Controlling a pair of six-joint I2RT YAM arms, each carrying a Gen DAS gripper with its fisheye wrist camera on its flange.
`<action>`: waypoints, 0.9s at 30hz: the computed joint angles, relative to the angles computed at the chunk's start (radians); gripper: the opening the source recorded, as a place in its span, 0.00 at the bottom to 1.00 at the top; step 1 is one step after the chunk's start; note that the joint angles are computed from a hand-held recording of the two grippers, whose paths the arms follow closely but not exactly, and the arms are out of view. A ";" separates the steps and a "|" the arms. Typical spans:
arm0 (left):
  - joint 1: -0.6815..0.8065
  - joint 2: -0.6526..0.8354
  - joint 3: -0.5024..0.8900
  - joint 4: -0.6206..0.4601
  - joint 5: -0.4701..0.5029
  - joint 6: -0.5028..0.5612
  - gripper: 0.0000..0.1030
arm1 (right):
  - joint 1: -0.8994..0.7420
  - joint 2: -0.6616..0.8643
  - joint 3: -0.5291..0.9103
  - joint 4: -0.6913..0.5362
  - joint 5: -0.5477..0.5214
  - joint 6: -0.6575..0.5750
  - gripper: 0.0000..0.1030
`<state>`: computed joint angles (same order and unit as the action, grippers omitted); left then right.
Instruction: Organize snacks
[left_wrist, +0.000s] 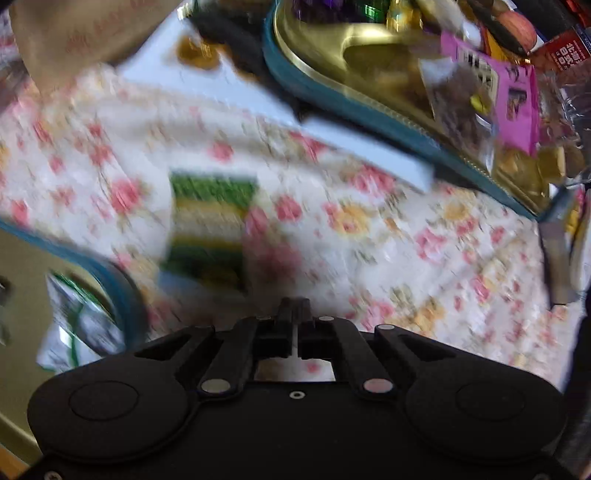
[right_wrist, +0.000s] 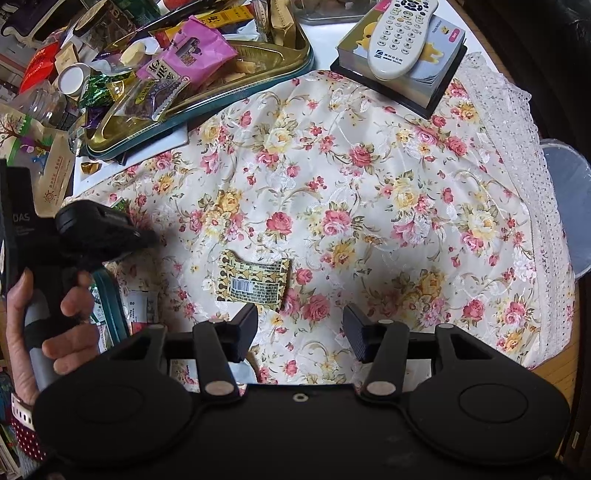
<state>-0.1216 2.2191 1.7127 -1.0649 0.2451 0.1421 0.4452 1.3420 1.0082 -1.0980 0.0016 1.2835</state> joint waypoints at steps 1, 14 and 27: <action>-0.003 -0.008 -0.013 0.002 -0.010 -0.003 0.02 | -0.003 0.000 -0.003 -0.001 0.000 0.001 0.53; 0.018 -0.125 -0.058 0.245 -0.101 -0.026 0.32 | -0.002 0.005 -0.002 0.005 -0.014 -0.008 0.52; 0.048 0.030 0.090 0.135 -0.123 0.046 0.33 | -0.015 0.005 -0.006 0.014 -0.025 -0.014 0.52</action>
